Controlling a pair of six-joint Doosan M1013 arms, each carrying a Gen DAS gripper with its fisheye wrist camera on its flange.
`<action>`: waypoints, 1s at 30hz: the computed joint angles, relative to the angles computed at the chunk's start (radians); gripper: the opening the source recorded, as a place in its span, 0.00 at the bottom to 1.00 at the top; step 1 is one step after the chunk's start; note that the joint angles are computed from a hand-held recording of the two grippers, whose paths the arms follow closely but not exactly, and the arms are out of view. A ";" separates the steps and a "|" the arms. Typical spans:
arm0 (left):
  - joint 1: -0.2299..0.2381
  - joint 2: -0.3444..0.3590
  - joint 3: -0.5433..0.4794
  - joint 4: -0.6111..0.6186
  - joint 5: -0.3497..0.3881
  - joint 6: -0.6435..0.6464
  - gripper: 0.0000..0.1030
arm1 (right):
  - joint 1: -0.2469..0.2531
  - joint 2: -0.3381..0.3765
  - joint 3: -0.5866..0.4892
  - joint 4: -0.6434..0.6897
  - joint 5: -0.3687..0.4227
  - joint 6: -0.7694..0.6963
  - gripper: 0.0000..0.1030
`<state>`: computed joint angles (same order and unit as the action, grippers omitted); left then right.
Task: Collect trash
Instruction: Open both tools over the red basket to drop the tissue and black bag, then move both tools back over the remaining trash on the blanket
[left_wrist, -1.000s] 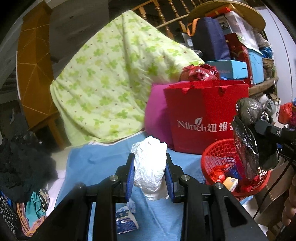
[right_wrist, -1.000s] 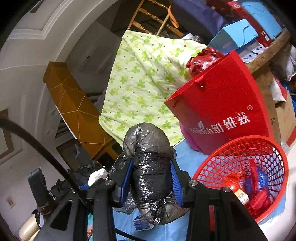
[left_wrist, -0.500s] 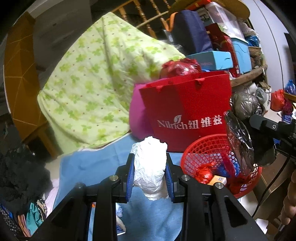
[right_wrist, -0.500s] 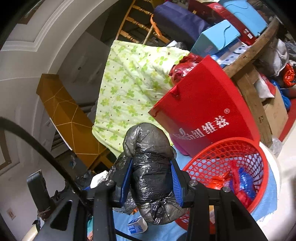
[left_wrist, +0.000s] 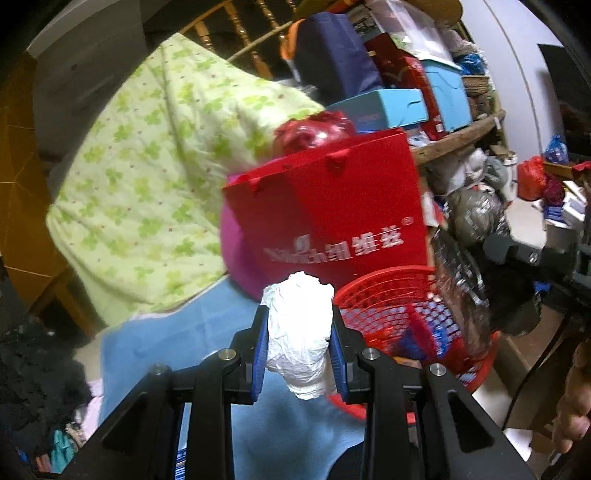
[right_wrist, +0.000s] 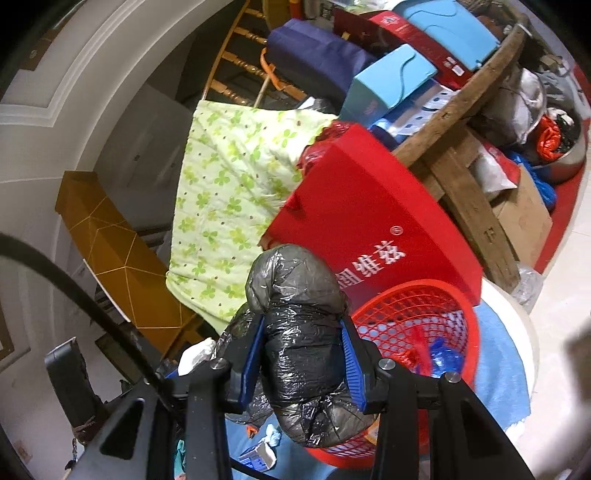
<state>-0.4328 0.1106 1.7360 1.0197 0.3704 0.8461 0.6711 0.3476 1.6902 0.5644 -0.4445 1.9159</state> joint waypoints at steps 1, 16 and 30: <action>-0.001 0.004 -0.004 -0.023 -0.009 0.018 0.31 | -0.001 -0.001 0.004 0.005 -0.001 0.000 0.41; 0.045 0.087 -0.069 -0.679 -0.048 0.547 0.66 | -0.044 0.019 0.041 -0.099 0.025 0.283 0.74; 0.183 -0.027 0.086 -0.275 -0.025 0.169 0.67 | -0.009 -0.002 0.014 -0.125 0.003 0.150 0.74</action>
